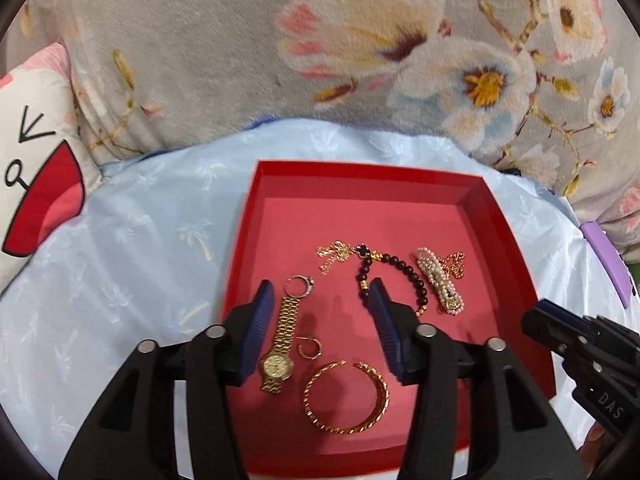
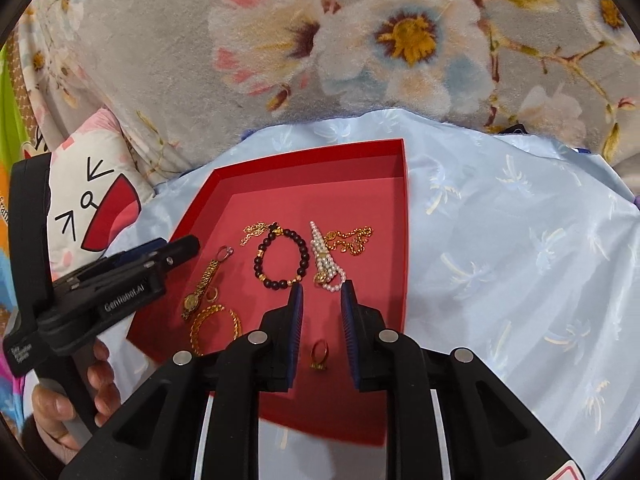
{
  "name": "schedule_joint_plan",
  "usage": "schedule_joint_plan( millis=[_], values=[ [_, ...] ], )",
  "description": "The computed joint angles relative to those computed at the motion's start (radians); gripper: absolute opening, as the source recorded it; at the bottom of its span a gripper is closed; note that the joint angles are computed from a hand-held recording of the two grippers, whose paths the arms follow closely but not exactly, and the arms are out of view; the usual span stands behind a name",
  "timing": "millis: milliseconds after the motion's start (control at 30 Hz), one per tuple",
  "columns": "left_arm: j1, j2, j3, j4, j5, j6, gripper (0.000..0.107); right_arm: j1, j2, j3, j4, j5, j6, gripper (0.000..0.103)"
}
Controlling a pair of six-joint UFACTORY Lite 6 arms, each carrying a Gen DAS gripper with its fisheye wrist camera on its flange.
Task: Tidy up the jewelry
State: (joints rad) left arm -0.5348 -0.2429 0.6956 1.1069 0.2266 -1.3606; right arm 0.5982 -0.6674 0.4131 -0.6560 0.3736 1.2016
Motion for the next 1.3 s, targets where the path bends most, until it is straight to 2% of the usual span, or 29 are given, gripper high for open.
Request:
schedule_joint_plan(
  millis=[167,267,367,400,500,600,767,967,1067,1167,1300],
  values=[
    [0.027,-0.149,-0.061,-0.203,0.025,0.21,0.052,0.152,-0.163,-0.057,-0.066,0.166,0.123,0.027],
    [0.033,-0.242,-0.099,-0.302,0.062,0.322,0.052,0.257,-0.214,-0.073,-0.103,0.26,0.202,0.029],
    [0.034,-0.333,-0.144,-0.401,0.091,0.42,0.056,0.411,-0.239,-0.085,-0.171,0.379,0.344,0.035],
    [0.021,-0.369,-0.166,-0.396,0.111,0.414,0.059,0.468,-0.236,-0.085,-0.197,0.423,0.396,0.037],
    [-0.075,-0.46,-0.229,-0.281,0.205,0.278,0.06,0.636,-0.185,-0.073,-0.258,0.55,0.547,0.041],
    [-0.195,-0.507,-0.28,-0.179,0.295,0.135,0.06,0.716,-0.118,-0.059,-0.285,0.587,0.636,0.043],
    [-0.241,-0.485,-0.293,-0.157,0.313,0.062,0.063,0.734,-0.049,-0.028,-0.298,0.587,0.688,0.05],
    [-0.311,-0.482,-0.3,-0.132,0.377,-0.015,0.074,0.771,0.009,0.024,-0.303,0.66,0.737,0.067],
    [-0.345,-0.483,-0.302,-0.124,0.404,-0.047,0.083,0.787,0.036,0.032,-0.294,0.678,0.747,0.069],
    [-0.428,-0.467,-0.302,-0.061,0.487,-0.13,0.09,0.791,0.049,0.036,-0.289,0.681,0.742,0.072],
    [-0.489,-0.438,-0.291,-0.033,0.563,-0.178,0.091,0.803,0.053,0.038,-0.286,0.696,0.753,0.074]
  ],
)
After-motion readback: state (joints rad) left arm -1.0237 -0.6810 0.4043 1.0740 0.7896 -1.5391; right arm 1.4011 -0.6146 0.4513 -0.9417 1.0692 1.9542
